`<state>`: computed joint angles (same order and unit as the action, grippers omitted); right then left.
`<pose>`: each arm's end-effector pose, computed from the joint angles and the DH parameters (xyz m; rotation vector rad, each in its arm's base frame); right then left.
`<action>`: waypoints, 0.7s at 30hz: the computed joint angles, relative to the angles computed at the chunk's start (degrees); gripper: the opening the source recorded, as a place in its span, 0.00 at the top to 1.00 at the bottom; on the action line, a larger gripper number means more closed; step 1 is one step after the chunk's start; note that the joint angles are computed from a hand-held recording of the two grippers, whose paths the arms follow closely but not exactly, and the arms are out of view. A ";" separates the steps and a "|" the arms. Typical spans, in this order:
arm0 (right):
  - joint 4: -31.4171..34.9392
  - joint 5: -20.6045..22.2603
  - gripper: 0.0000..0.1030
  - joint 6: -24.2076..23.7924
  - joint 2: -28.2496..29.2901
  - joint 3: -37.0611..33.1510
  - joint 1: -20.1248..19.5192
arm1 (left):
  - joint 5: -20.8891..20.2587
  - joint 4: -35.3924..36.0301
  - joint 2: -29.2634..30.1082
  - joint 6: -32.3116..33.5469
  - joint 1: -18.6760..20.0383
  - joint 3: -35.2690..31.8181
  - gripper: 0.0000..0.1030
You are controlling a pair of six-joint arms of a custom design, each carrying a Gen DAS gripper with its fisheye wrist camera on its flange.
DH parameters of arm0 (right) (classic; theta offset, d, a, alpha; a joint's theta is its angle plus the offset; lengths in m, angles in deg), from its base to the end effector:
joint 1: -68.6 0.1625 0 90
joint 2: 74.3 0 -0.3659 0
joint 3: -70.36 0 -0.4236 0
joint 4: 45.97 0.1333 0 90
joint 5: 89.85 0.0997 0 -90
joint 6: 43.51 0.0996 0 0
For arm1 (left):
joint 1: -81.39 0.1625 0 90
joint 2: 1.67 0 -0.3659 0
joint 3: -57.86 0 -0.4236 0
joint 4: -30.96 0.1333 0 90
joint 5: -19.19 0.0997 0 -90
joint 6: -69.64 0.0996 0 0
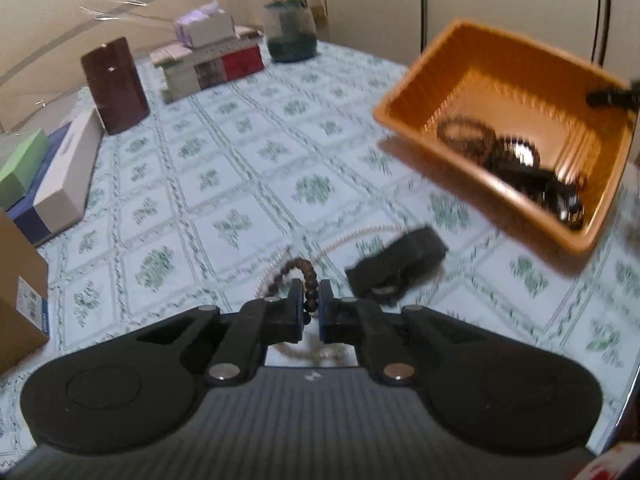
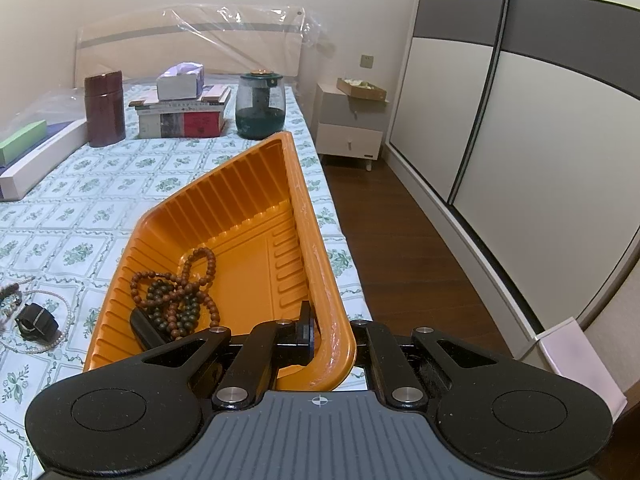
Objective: Organize jewelry
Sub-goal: 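Carry the dark bead bracelet into the orange tray and open the left tool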
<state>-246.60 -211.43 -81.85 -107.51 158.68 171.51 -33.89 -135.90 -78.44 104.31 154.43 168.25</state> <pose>0.2299 -0.6396 0.0496 0.6632 -2.1477 1.0032 0.0203 -0.5955 0.2944 0.7245 2.1934 -0.7791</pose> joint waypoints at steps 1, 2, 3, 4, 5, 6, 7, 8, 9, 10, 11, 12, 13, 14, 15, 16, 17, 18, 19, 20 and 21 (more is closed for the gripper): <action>0.00 -0.03 0.94 0.01 0.01 -0.01 0.06 | -0.47 0.28 -0.35 -0.68 -0.06 -0.30 0.94; 0.00 -0.03 0.94 0.04 0.01 -0.01 0.08 | -0.86 0.32 -0.62 -1.30 -0.16 -0.58 0.94; 0.03 -0.05 0.94 0.13 0.01 -0.02 0.12 | -0.98 0.32 -0.82 -1.70 -0.33 -0.82 0.94; 0.06 -0.16 0.94 0.16 0.07 -0.12 0.23 | -0.97 0.19 -0.94 -1.73 -0.54 -0.98 0.94; 0.00 -0.14 0.94 0.16 0.10 -0.11 0.22 | -0.95 -0.20 -1.00 -1.68 -0.80 -0.99 0.94; 0.04 -0.15 0.94 0.21 0.05 -0.08 0.26 | -1.07 -0.38 -1.11 -1.66 -1.07 -1.01 0.94; 0.04 -0.15 0.94 0.21 0.05 -0.08 0.26 | -1.30 -0.57 -1.24 -1.58 -1.35 -0.98 0.94; 0.04 -0.15 0.94 0.21 0.05 -0.08 0.26 | -1.54 -0.63 -1.30 -1.63 -1.61 -1.02 0.94; 0.04 -0.15 0.94 0.21 0.05 -0.08 0.26 | -1.72 -0.67 -1.33 -1.71 -1.80 -1.03 0.94; 0.04 -0.15 0.94 0.21 0.05 -0.08 0.26 | -1.85 -0.88 -1.28 -1.80 -2.10 -1.01 0.94; 0.05 -0.18 0.94 0.22 0.05 -0.07 0.27 | -2.05 -1.08 -1.21 -2.04 -2.39 -0.96 0.94; 0.05 -0.18 0.94 0.22 0.05 -0.07 0.27 | -2.44 -1.10 -1.09 -2.41 -2.61 -1.02 0.94; 0.04 -0.18 0.94 0.18 0.07 -0.11 0.28 | -2.82 -0.95 -0.97 -2.94 -2.83 -1.12 0.94; 0.03 -0.15 0.94 0.20 0.05 -0.07 0.27 | -3.10 -0.82 -0.78 -3.39 -3.07 -1.24 0.94; 0.05 -0.18 0.94 0.19 0.08 -0.13 0.28 | -3.42 -0.71 -0.53 -3.80 -3.33 -1.39 0.94; 0.05 -0.18 0.94 0.19 0.08 -0.13 0.28 | -3.82 -0.45 -0.24 -4.21 -3.62 -1.53 0.94; 0.05 -0.18 0.94 0.21 0.09 -0.14 0.27 | -4.19 -0.44 0.14 -4.47 -3.94 -1.70 0.94; 0.08 -0.18 0.94 0.24 0.08 -0.13 0.28 | -4.54 -0.51 0.57 -4.91 -4.21 -1.85 0.94; 0.08 -0.18 0.94 0.24 0.08 -0.13 0.28 | -5.28 -0.31 1.12 -5.53 -4.53 -2.12 0.94; 0.07 -0.18 0.94 0.20 0.08 -0.12 0.28 | -5.90 -0.29 1.53 -5.82 -4.74 -2.28 0.94; 0.07 -0.18 0.94 0.20 0.08 -0.12 0.28 | -6.55 -0.33 2.25 -6.28 -5.10 -2.59 0.94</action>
